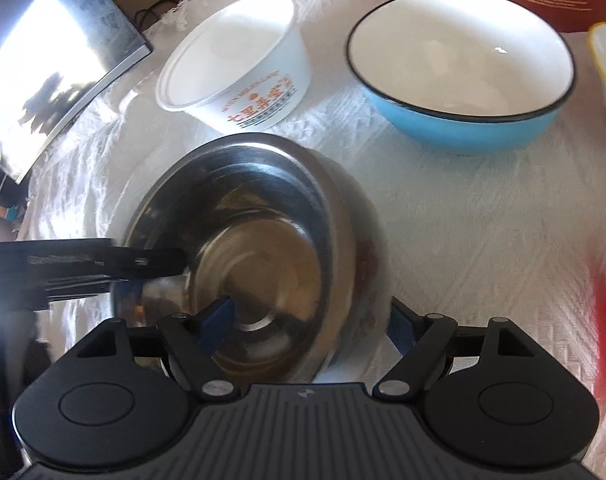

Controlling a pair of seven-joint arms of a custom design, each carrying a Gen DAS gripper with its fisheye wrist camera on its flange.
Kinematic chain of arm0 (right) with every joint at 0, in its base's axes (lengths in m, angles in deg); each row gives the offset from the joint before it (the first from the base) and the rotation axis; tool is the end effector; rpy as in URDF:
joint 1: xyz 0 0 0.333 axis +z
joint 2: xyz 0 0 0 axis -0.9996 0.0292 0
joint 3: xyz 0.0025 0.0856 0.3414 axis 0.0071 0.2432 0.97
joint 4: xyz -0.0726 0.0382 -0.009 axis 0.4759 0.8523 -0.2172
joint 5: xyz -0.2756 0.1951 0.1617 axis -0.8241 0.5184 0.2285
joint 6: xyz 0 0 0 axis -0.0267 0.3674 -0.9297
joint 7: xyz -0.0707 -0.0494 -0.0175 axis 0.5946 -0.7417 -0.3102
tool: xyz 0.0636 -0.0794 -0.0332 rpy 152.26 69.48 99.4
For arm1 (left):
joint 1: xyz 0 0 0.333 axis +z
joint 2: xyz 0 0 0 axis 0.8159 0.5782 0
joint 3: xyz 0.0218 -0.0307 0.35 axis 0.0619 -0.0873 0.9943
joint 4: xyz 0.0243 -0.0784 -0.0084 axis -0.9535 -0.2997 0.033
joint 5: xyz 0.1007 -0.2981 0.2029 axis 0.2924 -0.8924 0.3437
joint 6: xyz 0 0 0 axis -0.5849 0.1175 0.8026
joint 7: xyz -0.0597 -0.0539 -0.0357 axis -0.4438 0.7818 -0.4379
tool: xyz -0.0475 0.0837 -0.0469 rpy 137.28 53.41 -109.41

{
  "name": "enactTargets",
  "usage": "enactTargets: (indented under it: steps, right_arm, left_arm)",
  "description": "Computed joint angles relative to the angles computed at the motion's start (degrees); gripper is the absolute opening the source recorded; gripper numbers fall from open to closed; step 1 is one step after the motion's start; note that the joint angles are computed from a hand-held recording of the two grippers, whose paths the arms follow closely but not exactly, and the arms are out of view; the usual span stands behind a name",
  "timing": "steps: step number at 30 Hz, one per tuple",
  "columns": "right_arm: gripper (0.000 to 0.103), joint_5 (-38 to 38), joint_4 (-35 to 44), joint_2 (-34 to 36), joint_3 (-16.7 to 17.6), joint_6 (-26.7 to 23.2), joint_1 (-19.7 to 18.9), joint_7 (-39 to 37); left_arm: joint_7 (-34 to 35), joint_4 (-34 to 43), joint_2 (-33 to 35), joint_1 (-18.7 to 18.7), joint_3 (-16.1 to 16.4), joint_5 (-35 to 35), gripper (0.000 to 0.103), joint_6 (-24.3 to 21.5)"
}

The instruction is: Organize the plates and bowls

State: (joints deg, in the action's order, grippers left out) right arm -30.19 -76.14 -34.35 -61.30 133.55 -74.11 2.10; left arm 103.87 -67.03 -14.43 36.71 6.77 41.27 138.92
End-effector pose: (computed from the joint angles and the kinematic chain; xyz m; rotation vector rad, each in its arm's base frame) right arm 0.4112 0.1050 0.4855 -1.7101 1.9340 -0.0160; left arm 0.4473 -0.2465 0.5100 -2.2294 2.0498 -0.7940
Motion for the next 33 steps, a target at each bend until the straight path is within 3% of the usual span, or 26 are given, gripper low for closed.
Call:
enactTargets:
  steps: [3,7,12,14,21,26,29,30,31,32,33]
  right_arm:
    - [0.085,0.1,-1.3,-1.1,-0.1,0.8,-0.8,1.4]
    - [0.088,1.6,-3.5,-3.1,-1.1,1.1,-1.7,3.5]
    - [0.093,9.2,-5.5,-4.6,-4.4,2.7,0.9,-0.4]
    - [0.103,11.6,-5.0,-4.1,-5.2,2.1,1.7,-2.2]
    - [0.103,8.7,-1.7,-1.6,-3.0,-2.5,-1.5,1.6]
    - [0.103,4.8,0.4,-0.4,-2.9,-6.4,-1.6,-3.4]
    - [0.103,6.1,-0.2,-0.7,-3.9,-6.3,-0.1,-11.8]
    - [0.101,6.9,-0.4,-1.0,-4.3,-6.7,0.1,-13.8]
    - [0.091,6.9,-0.5,-1.6,-4.4,-7.2,-0.5,-14.2]
    - [0.087,7.0,-1.0,-2.7,-4.5,-7.3,-1.2,-14.6]
    - [0.087,7.5,-1.9,-4.5,-4.8,-6.6,-1.7,-15.6]
  left_arm:
    - [-2.9,-1.4,-2.7,0.8,-0.7,4.7,0.035,2.7]
    - [-1.5,-2.3,-4.5,-0.8,0.5,4.6,0.035,6.0]
    - [3.9,-2.2,-4.6,-4.0,2.3,0.6,0.035,8.5]
    - [6.6,-2.0,-4.2,-5.3,2.9,-1.6,0.035,9.6]
    - [19.1,-0.9,-2.1,-9.2,4.6,-14.9,0.035,13.8]
    - [11.7,-0.3,-0.7,-7.0,0.6,-10.8,0.034,18.0]
    - [-3.1,1.0,-0.4,-1.7,-5.2,4.9,0.031,18.1]
    - [-6.0,1.9,0.0,-1.4,-6.0,8.1,0.030,17.7]
    - [-7.4,3.0,0.7,-1.8,-6.4,10.3,0.025,17.4]
    - [-8.8,4.5,1.6,-2.2,-6.9,12.7,0.018,16.4]
    - [-10.0,6.3,2.7,-2.9,-7.1,14.6,0.017,14.8]
